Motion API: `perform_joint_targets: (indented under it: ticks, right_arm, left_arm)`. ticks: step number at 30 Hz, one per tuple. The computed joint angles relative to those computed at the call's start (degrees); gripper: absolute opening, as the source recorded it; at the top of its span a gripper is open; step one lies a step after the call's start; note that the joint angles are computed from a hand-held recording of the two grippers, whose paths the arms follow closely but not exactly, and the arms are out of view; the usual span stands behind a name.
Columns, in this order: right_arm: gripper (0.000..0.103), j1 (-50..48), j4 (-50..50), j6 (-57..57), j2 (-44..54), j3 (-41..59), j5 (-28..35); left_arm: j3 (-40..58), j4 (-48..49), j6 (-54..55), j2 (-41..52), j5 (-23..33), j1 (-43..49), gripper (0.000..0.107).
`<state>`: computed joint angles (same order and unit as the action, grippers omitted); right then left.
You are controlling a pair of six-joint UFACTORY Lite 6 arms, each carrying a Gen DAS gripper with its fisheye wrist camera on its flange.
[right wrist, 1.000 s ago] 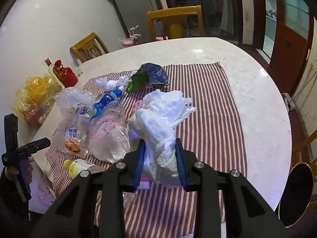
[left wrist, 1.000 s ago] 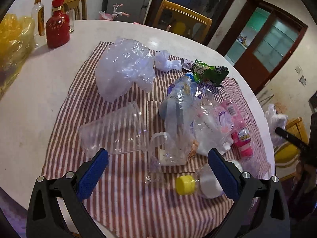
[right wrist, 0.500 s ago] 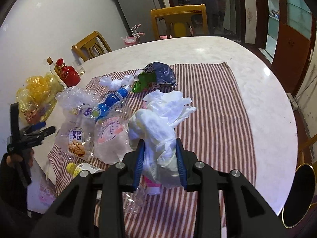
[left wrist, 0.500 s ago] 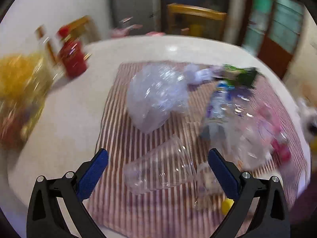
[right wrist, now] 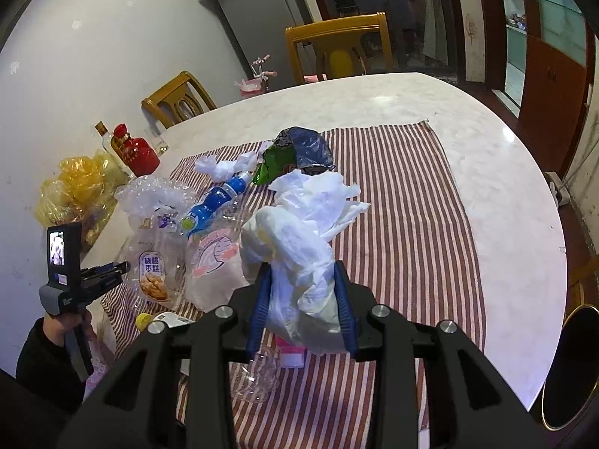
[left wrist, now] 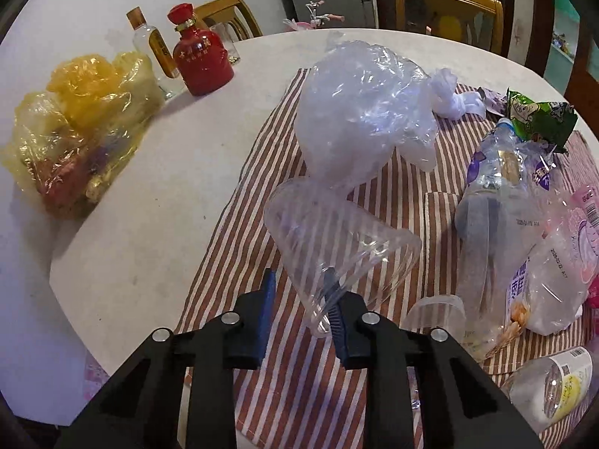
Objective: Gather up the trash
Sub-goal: 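Grasp the clear plastic cup with the left gripper while the right holds the tissue, then carry both items to the black bin and open both grippers over it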
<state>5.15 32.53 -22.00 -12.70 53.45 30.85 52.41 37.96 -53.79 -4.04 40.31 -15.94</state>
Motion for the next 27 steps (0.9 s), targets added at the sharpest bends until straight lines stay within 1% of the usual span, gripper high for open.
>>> perform_joint_targets:
  ticks: [2, 7, 10, 14, 16, 18, 23, 27]
  right_arm:
    - [0.034, -0.5, 0.3, -0.5, 0.2, 0.0, 0.1]
    - [0.034, -0.4, 0.8, -0.9, 0.5, 0.3, 0.0]
    - [0.034, -0.1, 1.4, -1.1, 0.6, 0.2, -0.5]
    - [0.034, 0.7, 1.6, -0.9, 0.9, 0.4, -0.8]
    - [0.034, 1.2, 0.9, -0.2, 0.4, 0.4, -0.7]
    - [0.034, 1.5, -0.1, 1.0, -0.4, 0.4, -0.7]
    - [0.034, 1.8, -0.4, 1.8, -1.7, -0.1, -1.1]
    - [0.034, 1.4, 0.5, 1.0, -3.4, -1.5, -1.3]
  left_arm:
    - [-0.7, -0.2, 1.6, -0.9, -1.6, 1.4, 0.013]
    - [-2.7, 2.0, 2.1, -5.0, -5.6, 4.0, 0.006]
    - [-2.3, 0.3, 5.6, -8.4, -5.8, 6.0, 0.005]
    - [-1.8, -2.6, 10.0, -10.2, -6.8, 8.3, 0.005]
    - [-2.3, -5.7, 13.1, -12.1, -7.6, 8.9, 0.005]
    - [-2.3, -7.1, 14.7, -14.3, -7.2, 8.2, 0.005]
    - [1.2, -10.0, 18.8, -18.8, -5.5, 4.6, 0.005]
    - [5.0, -10.0, 18.1, -20.0, -3.6, -1.8, 0.005]
